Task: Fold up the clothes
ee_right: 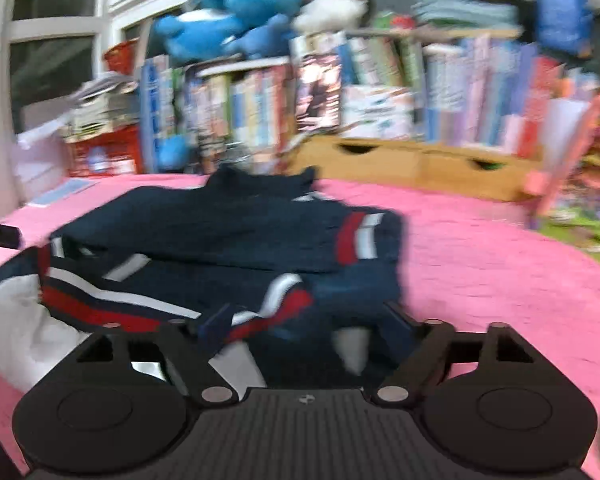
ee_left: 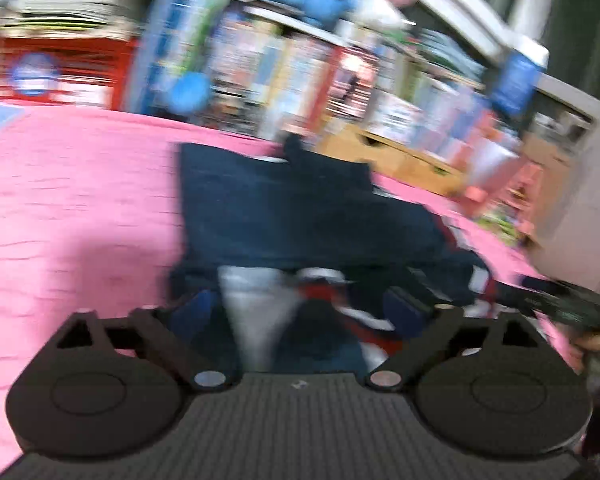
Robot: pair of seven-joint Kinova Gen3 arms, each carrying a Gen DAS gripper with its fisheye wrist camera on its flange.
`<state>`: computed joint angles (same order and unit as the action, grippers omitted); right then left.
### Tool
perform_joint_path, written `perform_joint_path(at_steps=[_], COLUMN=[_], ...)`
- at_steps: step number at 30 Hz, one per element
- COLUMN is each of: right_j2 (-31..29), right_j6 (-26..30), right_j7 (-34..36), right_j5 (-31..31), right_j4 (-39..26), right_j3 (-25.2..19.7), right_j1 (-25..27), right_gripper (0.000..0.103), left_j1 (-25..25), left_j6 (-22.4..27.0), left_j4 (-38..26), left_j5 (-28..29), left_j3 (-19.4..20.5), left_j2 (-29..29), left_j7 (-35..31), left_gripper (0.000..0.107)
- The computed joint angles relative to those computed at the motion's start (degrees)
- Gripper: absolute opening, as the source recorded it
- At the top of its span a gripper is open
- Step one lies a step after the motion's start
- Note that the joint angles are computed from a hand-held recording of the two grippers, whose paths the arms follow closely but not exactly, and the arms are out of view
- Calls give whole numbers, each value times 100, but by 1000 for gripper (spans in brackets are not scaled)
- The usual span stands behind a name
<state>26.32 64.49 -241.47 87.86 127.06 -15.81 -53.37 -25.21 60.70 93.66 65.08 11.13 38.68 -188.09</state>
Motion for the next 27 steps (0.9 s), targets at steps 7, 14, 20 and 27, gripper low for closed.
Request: perform_joint_path(at_steps=[7,14,20,27], right_j2=[453,329,490,389], right_j6=[66,1604,775,1243], right_j7=[502,-175,525,537], right_j5=[-221,-813,-1138,-733], right_j4=[-685,-584,-784,-332], right_j3=[-303,459,28,410], right_j1=[497,-1102,3,-820], right_gripper=[20,18,44,96], left_j1=[1330,611,1917,1059], left_j6=[-873,-152,-1181,-1171], left_j4=[785,868,753,513], left_j5=[794,1789,1839,1605], left_j3=[-991,-565,-1669,-1073], left_j2=[-409,-422,-408,-508], left_j7=[-791,-1359,-1514,-824], left_gripper=[49,28,50,83])
